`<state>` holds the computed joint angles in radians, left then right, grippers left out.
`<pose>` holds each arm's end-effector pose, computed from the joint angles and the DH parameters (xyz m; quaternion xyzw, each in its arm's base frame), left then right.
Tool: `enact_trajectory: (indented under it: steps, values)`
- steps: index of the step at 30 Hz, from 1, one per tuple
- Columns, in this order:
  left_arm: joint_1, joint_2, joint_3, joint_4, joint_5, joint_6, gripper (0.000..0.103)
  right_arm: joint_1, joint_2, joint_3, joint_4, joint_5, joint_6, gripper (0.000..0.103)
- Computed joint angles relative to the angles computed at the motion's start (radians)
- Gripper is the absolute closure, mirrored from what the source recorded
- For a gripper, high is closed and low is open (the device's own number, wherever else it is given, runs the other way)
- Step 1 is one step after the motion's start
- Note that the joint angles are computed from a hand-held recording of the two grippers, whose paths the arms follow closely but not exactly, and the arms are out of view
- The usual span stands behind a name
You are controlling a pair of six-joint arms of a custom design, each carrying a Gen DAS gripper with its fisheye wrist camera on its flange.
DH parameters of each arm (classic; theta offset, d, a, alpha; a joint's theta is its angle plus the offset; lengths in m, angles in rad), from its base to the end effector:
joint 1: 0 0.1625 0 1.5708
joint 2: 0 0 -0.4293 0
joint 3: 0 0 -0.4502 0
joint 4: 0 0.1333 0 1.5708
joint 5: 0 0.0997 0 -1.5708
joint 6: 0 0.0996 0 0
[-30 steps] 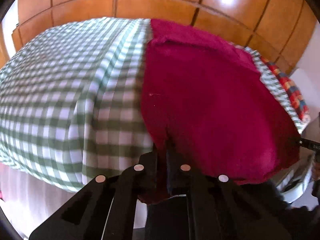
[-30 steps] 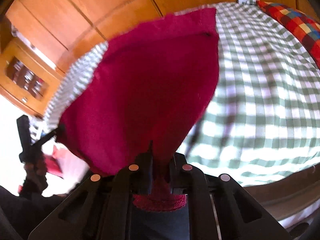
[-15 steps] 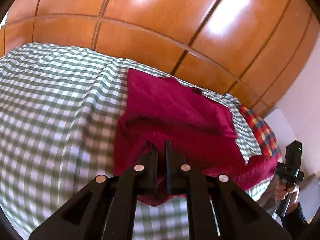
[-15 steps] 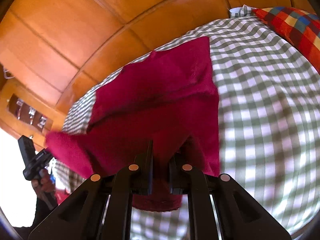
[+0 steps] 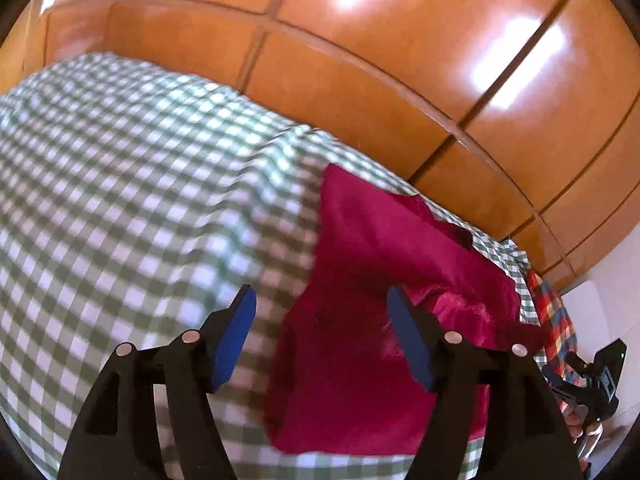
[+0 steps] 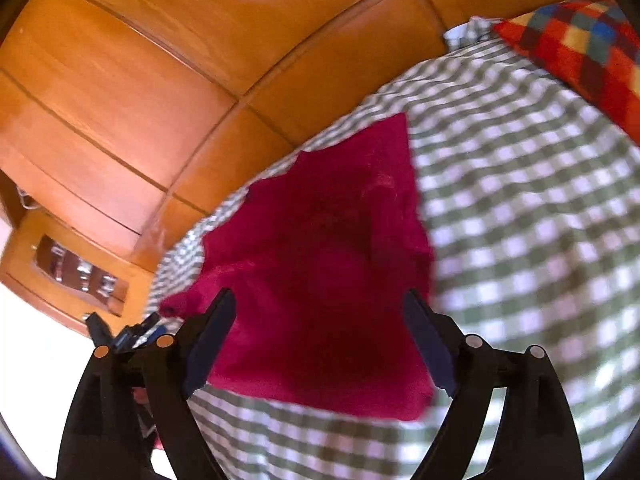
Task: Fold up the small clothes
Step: 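Lift the hem with both tools, fold it toward the collar and release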
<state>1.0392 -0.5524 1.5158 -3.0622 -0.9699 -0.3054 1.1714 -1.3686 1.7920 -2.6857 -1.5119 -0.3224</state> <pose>-0.2167 -0.7425 -0.0026 0.0273 0.9249 -0.3438 0.1597 -0.1194 -0.6409 0.3851 -0.0262 -0.9401 0.3267 0.0937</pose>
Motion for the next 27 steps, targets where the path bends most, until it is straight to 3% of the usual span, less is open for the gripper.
enact_trajectory:
  steps: [5,7,10,12,13,15,17,22,27]
  values:
    - [0.006,-0.043,0.127,-0.022,-0.001,0.025,0.035,-0.030,-0.018,0.080,-0.026,-0.094,-0.067,0.019]
    - [0.007,-0.047,0.157,-0.023,-0.021,0.027,0.035,-0.026,0.007,0.082,-0.039,-0.120,-0.072,0.036]
    - [-0.001,-0.028,0.164,-0.012,-0.021,0.034,0.038,-0.016,0.052,0.063,-0.085,-0.150,-0.065,0.053]
    - [-0.008,-0.010,0.150,-0.010,-0.013,0.045,0.050,-0.008,0.073,0.050,-0.093,-0.164,-0.071,0.066]
    - [-0.009,-0.003,0.140,-0.001,-0.015,0.052,0.062,-0.002,0.076,0.050,-0.094,-0.179,-0.078,0.073]
    - [-0.012,0.008,0.117,0.042,-0.006,0.047,0.077,0.010,0.069,0.061,-0.096,-0.203,-0.102,0.080]
    - [-0.020,0.010,0.109,0.066,0.003,0.052,0.089,0.019,0.060,0.072,-0.099,-0.218,-0.113,0.082]
    - [-0.043,-0.025,0.161,0.072,0.011,0.066,0.091,0.006,-0.010,0.136,-0.073,-0.212,-0.140,0.082]
    - [-0.075,-0.100,0.296,0.047,-0.011,0.024,0.091,-0.021,-0.114,0.231,-0.027,-0.214,-0.197,0.082]
